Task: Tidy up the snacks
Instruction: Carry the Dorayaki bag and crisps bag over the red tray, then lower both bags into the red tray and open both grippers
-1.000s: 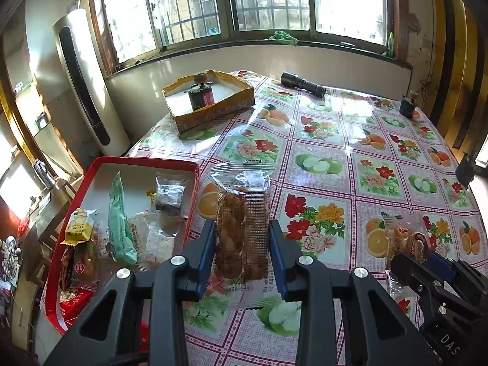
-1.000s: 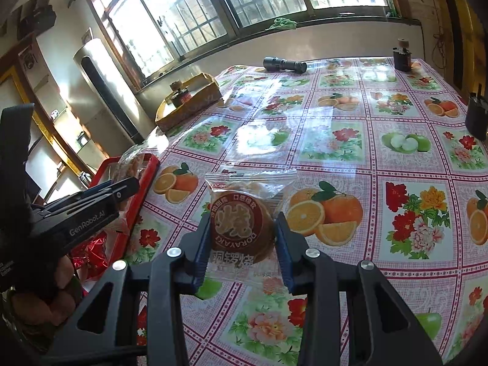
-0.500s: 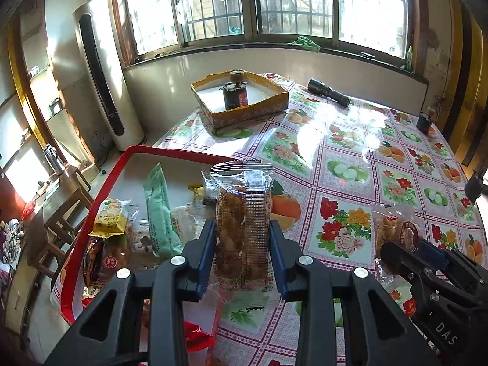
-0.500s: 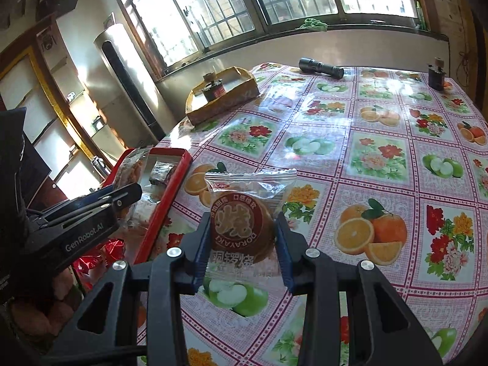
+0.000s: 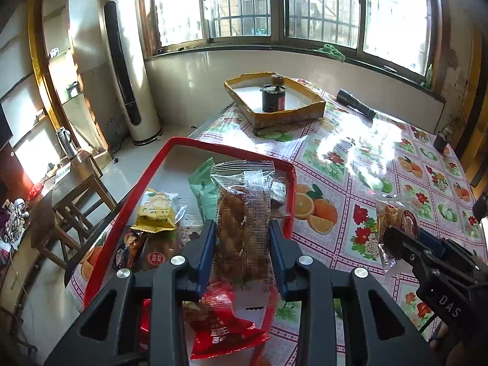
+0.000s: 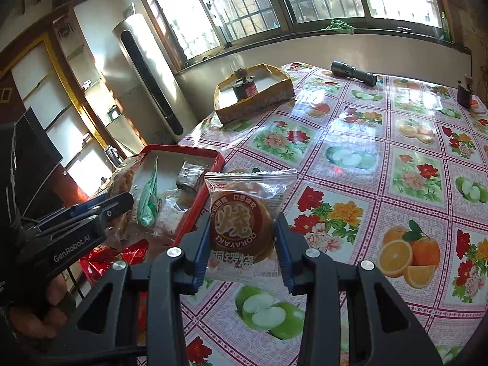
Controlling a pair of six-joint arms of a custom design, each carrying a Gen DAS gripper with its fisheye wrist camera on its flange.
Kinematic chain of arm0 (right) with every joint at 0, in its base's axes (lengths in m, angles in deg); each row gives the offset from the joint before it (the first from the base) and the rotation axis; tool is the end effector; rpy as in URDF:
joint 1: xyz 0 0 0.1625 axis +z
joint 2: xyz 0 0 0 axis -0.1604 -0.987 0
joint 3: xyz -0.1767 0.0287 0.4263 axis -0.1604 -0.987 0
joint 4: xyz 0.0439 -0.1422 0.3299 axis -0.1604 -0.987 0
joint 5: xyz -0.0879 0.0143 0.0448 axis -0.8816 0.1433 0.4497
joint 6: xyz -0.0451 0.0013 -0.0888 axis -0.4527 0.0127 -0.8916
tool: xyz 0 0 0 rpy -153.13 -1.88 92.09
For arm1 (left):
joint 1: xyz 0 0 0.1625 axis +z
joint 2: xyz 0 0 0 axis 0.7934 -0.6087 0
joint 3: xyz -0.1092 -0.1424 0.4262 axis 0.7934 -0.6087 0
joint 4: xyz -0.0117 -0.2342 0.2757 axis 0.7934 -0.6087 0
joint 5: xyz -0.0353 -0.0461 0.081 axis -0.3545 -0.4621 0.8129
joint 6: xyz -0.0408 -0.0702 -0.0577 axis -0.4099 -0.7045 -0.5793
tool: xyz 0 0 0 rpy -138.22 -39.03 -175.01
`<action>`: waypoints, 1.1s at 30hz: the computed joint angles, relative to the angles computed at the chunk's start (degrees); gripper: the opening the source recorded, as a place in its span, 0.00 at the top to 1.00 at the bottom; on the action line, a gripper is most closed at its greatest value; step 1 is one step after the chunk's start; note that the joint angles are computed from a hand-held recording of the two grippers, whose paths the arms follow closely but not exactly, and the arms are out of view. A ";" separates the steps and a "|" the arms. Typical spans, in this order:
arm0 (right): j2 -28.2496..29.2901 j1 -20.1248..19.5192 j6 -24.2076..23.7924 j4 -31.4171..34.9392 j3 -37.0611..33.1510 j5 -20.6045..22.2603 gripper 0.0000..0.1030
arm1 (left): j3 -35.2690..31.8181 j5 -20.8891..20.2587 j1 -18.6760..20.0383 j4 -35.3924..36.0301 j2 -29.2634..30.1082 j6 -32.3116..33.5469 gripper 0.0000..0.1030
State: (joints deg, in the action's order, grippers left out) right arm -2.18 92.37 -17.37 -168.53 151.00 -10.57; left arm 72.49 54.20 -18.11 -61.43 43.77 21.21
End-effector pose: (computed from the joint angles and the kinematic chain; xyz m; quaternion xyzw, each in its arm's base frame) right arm 0.0567 -0.5411 0.3514 0.1467 -0.9058 0.3578 0.1734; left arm -0.4416 -0.5686 0.0008 0.1669 0.8491 -0.3495 0.3591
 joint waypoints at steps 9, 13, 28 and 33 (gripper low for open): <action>3.42 2.14 0.17 4.70 -4.47 2.41 0.60 | 5.45 -0.07 0.59 -2.77 -4.54 -1.68 0.67; 6.51 3.89 -0.21 7.55 -8.23 3.04 0.60 | 7.01 -0.45 1.69 -3.01 -5.96 -2.62 0.67; 16.97 7.40 -0.45 13.99 -19.30 1.49 0.60 | 6.30 -3.57 5.05 -0.57 -5.82 -4.18 0.67; 19.21 7.71 -1.02 15.56 -21.57 0.31 0.60 | 5.95 -4.06 5.58 0.25 -5.58 -4.02 0.67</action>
